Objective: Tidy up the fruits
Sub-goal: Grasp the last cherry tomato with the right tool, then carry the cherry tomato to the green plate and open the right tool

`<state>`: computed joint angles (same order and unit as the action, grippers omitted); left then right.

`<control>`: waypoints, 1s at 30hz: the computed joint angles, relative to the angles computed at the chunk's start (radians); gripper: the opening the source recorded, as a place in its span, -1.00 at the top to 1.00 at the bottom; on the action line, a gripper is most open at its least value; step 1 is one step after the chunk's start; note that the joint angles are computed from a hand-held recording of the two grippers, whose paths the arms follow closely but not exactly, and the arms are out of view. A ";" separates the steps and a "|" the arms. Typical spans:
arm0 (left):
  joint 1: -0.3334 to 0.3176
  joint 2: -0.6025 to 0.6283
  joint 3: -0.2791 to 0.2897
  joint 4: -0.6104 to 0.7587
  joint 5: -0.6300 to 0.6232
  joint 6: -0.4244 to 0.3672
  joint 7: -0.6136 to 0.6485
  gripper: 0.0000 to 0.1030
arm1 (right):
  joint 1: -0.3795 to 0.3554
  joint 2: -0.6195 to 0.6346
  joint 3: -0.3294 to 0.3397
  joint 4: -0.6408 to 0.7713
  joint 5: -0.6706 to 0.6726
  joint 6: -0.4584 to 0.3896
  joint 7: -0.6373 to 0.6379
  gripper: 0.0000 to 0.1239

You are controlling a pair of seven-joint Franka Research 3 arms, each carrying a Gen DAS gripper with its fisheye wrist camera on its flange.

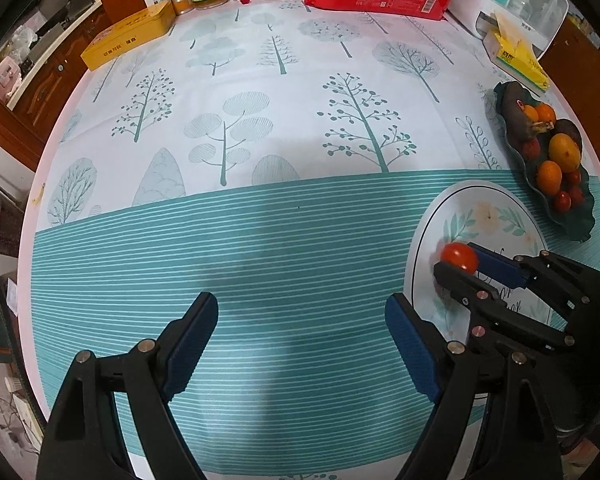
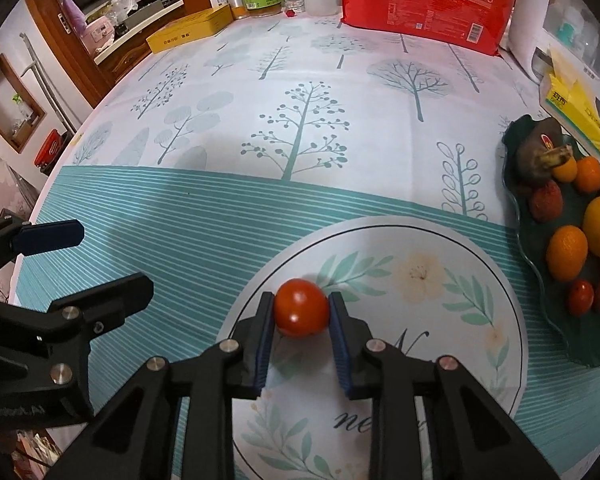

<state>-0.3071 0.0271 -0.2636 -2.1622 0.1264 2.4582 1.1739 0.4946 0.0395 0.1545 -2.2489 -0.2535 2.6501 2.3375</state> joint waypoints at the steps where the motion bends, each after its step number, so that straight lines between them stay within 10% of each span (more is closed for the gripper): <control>1: -0.001 -0.003 -0.001 -0.001 0.005 -0.001 -0.006 -0.65 | 0.000 -0.005 0.000 -0.004 -0.001 0.002 0.002 0.57; 16: -0.054 -0.089 -0.030 0.000 0.012 -0.038 -0.056 -0.78 | -0.070 -0.218 0.044 -0.165 0.053 0.060 0.011 0.58; 30: -0.162 0.055 -0.085 0.300 0.098 -0.052 -0.184 -0.81 | -0.243 -0.585 0.056 -0.275 0.101 -0.097 -0.169 0.58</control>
<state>-0.4693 0.0823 -0.3490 -1.8620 0.2242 2.4067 0.9894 0.2518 -0.5459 0.2107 -2.5240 -0.1525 2.5531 2.1685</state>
